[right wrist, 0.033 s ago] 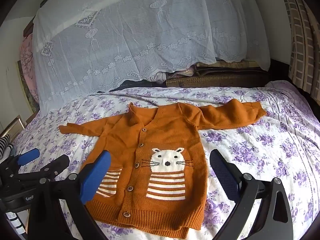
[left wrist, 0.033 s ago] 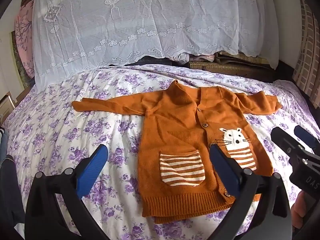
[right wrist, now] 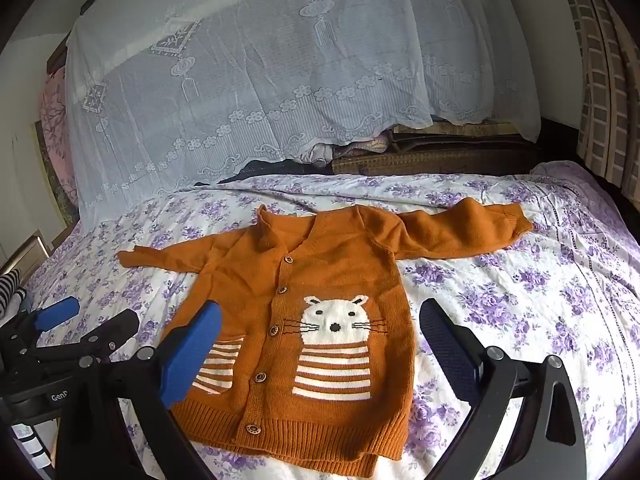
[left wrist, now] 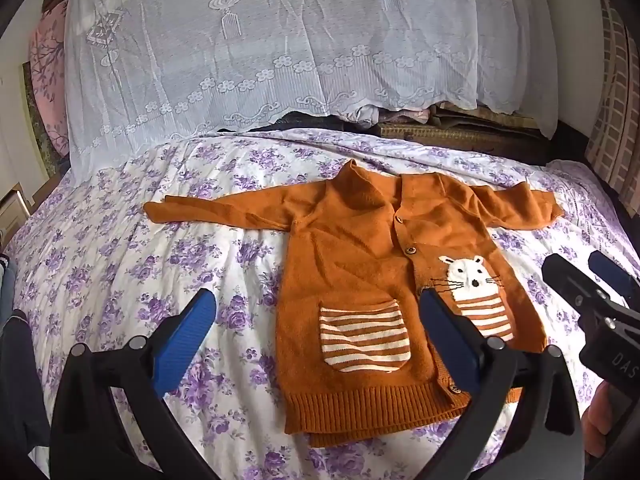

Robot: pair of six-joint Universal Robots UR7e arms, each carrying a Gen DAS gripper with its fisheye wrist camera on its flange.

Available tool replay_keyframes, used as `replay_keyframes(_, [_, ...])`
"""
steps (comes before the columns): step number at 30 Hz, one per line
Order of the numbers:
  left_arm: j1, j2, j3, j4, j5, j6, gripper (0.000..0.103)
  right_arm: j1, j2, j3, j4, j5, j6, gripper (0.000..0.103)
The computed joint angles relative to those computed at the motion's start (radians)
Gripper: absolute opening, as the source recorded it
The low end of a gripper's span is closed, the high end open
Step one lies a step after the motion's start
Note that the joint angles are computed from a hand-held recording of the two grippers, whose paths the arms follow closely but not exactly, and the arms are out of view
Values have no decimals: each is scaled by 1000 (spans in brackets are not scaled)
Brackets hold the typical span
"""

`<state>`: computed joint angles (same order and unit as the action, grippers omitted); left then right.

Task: Fold small clothes

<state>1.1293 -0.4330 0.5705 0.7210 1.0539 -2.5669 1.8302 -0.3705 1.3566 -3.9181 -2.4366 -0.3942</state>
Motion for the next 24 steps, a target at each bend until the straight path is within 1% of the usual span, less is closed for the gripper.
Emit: replay_keyframes(24, [6, 3, -10, 8, 2, 0, 99, 0, -1, 4, -4, 2, -1, 100])
